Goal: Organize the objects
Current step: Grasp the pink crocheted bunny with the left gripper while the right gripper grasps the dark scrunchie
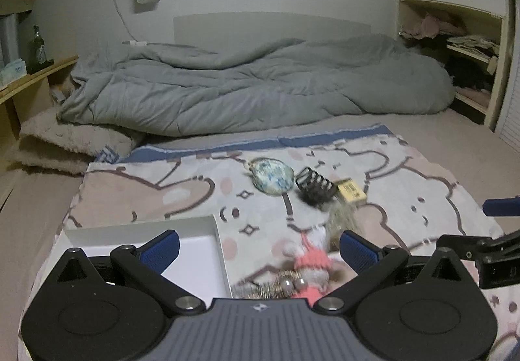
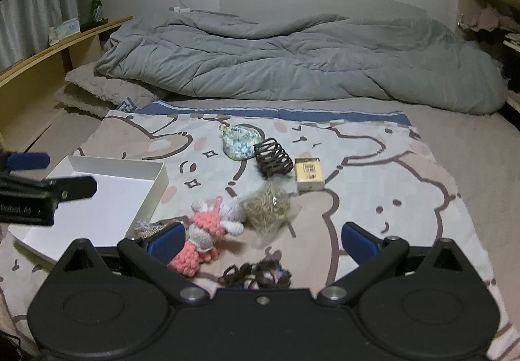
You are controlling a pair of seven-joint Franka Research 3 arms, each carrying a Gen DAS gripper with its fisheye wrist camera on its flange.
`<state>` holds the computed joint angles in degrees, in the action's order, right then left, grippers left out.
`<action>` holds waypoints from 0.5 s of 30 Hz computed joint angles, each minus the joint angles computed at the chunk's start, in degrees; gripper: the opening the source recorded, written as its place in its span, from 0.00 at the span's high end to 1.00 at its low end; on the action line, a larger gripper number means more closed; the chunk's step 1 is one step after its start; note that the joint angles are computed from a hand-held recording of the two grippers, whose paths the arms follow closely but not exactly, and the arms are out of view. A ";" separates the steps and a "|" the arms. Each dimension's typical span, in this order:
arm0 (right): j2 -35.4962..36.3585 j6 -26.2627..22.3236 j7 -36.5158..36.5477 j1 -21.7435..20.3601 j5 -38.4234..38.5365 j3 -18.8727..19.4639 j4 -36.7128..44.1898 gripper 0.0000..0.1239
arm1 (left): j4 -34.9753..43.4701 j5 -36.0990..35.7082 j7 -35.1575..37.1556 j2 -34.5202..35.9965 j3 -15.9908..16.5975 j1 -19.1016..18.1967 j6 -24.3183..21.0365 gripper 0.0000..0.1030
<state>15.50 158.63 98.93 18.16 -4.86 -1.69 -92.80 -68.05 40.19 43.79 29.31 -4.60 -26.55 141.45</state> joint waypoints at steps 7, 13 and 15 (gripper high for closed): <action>6.51 -2.32 0.18 0.50 -2.26 -1.69 8.33 0.17 | 11.91 -10.52 7.44 8.33 -2.38 1.91 -4.56 0.00; 10.13 -3.42 -2.72 -1.55 3.24 0.13 10.69 0.17 | 19.16 -22.04 15.11 14.05 -5.61 3.75 -9.04 0.00; 10.47 -4.75 -4.64 -1.75 4.25 0.39 10.72 0.17 | 24.61 -26.26 17.93 17.58 -6.79 4.22 -13.22 0.03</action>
